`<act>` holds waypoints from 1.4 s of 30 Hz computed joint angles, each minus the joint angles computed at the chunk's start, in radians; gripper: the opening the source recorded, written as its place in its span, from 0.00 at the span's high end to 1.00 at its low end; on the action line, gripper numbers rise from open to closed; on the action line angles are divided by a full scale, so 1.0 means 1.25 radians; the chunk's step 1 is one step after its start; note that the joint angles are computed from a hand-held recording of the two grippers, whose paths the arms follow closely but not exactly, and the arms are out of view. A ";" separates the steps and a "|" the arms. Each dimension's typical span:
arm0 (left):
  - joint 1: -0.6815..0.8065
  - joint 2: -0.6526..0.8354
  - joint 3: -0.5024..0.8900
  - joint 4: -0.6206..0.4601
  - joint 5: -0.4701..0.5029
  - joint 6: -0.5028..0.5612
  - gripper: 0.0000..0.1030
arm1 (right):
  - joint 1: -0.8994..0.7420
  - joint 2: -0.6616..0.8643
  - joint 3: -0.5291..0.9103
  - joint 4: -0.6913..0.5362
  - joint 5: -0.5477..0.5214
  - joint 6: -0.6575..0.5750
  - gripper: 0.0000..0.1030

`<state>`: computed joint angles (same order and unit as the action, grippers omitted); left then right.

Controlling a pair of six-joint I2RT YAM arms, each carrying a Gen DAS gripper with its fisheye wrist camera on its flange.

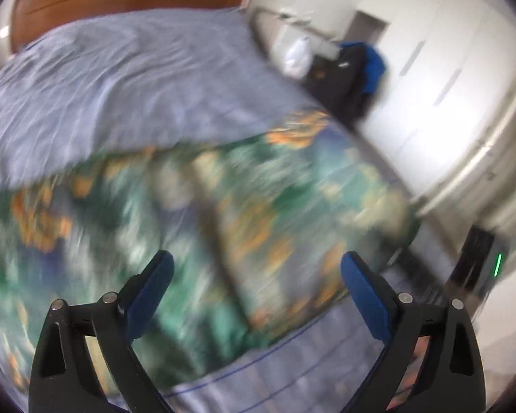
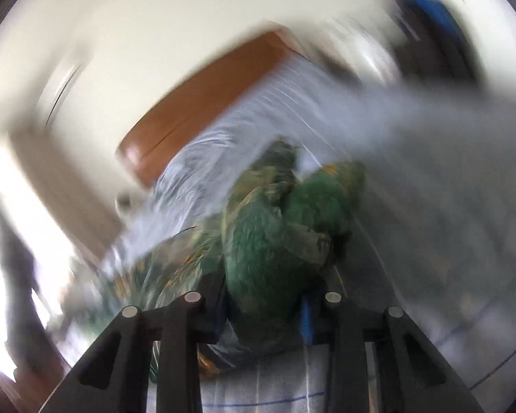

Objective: Fold large clothes

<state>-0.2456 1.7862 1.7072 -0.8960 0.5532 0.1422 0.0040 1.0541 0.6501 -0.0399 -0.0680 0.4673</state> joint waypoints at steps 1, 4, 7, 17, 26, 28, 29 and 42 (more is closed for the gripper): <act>-0.010 0.042 0.091 -0.071 0.026 0.023 0.03 | 0.070 -0.011 0.020 -0.014 0.072 -0.041 0.70; -0.042 0.140 0.290 -0.231 0.044 0.075 0.03 | 0.269 0.025 0.095 -0.031 0.257 -0.166 0.71; -0.056 0.171 0.398 -0.317 0.043 0.103 0.03 | 0.416 0.094 0.151 -0.025 0.390 -0.317 0.71; -0.089 0.093 0.284 -0.313 -0.221 0.086 0.19 | 0.679 0.246 0.192 0.049 0.650 -0.643 0.73; 0.150 0.123 0.333 -0.380 -0.100 0.115 0.73 | 0.685 0.149 0.209 -0.125 0.444 -0.436 0.35; 0.223 0.157 0.367 -0.406 -0.059 0.148 0.72 | 0.672 0.085 0.179 -0.132 0.403 -0.372 0.33; 0.256 0.178 0.376 -0.405 -0.046 0.152 0.72 | 0.660 0.060 0.170 -0.145 0.394 -0.344 0.33; 0.498 0.236 0.186 -0.263 0.021 0.183 0.71 | 0.455 0.245 0.330 -0.151 0.147 -0.184 0.41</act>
<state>0.3763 2.0811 1.9393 -1.2252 0.5794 0.3709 0.5725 1.3603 1.0630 -0.2290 0.1158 0.2375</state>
